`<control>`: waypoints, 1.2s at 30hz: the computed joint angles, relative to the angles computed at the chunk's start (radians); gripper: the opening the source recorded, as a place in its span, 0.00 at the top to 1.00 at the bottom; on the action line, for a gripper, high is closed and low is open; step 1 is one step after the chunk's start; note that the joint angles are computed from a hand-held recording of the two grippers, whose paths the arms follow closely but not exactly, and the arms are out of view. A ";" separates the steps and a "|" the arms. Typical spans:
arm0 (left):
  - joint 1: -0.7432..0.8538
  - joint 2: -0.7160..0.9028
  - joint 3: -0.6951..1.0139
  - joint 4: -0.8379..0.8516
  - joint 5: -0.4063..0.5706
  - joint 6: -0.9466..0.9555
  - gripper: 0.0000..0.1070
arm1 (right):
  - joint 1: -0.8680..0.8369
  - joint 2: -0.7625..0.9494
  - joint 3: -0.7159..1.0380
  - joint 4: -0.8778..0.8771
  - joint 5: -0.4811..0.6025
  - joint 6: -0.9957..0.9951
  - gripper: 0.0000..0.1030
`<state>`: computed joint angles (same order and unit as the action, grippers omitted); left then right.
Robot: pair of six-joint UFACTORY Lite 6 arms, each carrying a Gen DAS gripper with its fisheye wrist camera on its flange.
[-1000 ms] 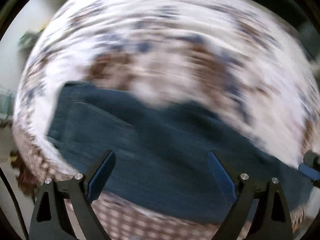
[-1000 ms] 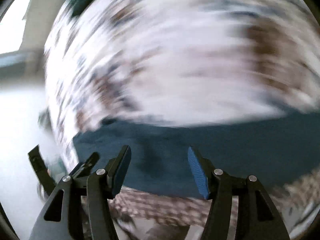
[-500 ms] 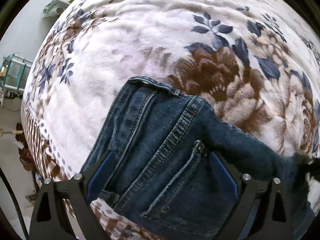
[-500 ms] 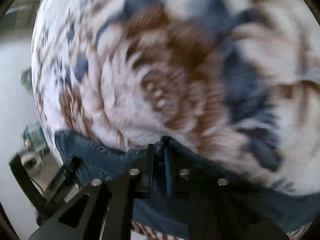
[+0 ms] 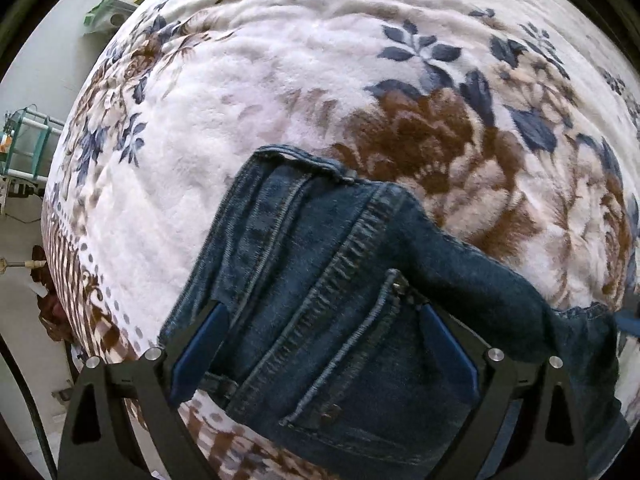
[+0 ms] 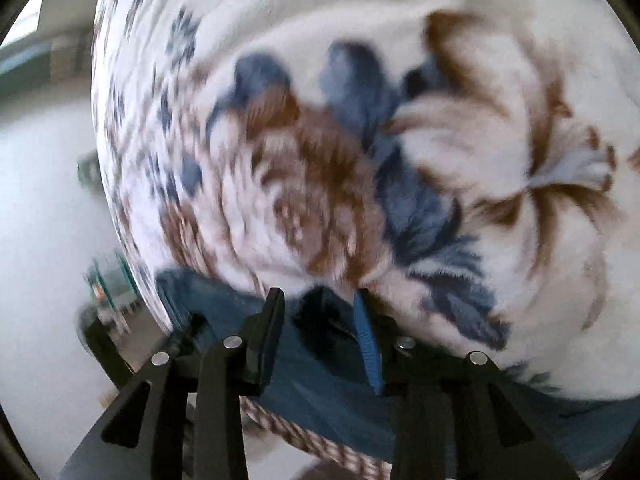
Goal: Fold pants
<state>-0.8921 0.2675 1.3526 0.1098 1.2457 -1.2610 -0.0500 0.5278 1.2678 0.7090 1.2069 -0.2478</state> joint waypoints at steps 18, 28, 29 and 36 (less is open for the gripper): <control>-0.099 0.172 0.283 0.019 0.080 0.023 0.07 | 0.058 -0.170 -0.166 0.077 -0.042 -0.006 0.89; -0.050 0.056 0.101 0.047 0.081 0.020 0.07 | 0.206 -0.113 -0.249 0.087 -0.326 0.106 0.99; -0.047 0.036 0.081 0.051 0.082 0.016 0.07 | 0.205 -0.154 -0.277 0.091 -0.329 0.120 0.99; -0.033 -0.026 0.049 0.002 0.048 0.003 0.07 | -0.043 -0.573 -0.447 0.050 -0.214 0.202 0.58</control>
<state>-0.9253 0.2417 1.4018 0.1114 1.2938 -1.2578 -0.0926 -0.0452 0.8203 0.7593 0.9933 -0.0455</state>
